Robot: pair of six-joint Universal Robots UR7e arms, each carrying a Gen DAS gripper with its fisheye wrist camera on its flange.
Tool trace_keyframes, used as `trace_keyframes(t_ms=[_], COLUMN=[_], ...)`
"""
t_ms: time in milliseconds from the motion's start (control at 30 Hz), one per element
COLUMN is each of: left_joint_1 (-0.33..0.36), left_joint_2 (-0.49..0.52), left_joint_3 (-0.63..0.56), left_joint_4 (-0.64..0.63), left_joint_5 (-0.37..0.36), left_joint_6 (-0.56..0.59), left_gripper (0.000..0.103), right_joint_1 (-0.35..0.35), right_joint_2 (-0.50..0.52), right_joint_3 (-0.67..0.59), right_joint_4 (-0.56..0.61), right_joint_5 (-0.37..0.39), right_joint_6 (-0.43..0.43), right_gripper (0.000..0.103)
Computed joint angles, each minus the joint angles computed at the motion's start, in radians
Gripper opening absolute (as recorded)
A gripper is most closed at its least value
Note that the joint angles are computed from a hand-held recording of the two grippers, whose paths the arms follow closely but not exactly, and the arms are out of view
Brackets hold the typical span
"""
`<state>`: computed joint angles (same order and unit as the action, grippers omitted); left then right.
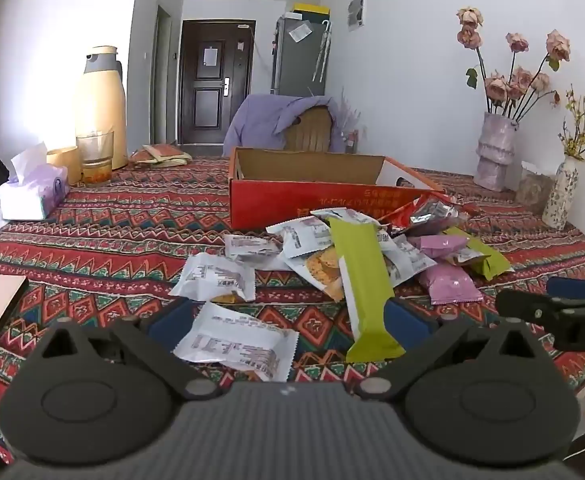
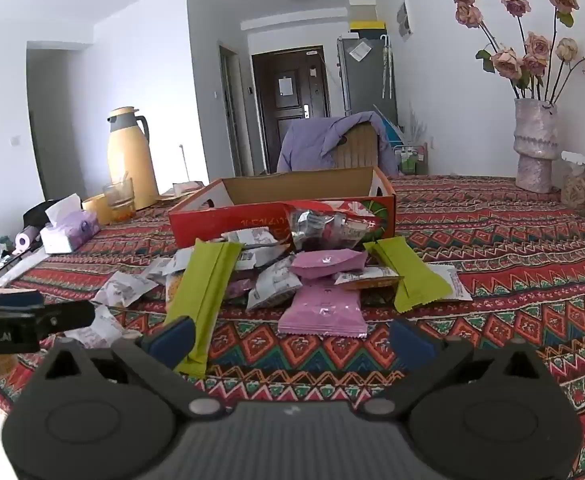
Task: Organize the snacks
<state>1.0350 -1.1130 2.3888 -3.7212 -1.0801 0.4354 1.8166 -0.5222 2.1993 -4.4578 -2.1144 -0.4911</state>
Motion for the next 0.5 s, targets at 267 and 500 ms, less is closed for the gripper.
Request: trace_keyframes(t_ms=[267,500], left_joint_1=[0.011,0.011], left_joint_2=[-0.007,0.012], left_joint_3=[0.002,-0.013], left_joint_4=[0.010,0.006], left_joint_5=[-0.010,-0.014], left_joint_6=[0.019,0.017], left_gripper=[0.103,0.103], right_joint_1=[0.000,-0.006], right_joint_2=[0.000,-0.005], right_joint_3=[0.001,0.006], right_joint_4=[0.001,0.003], right_joint_5=[-0.005,0.010], right_joint_6=[0.000,0.010], right_gripper=[0.103,0.103])
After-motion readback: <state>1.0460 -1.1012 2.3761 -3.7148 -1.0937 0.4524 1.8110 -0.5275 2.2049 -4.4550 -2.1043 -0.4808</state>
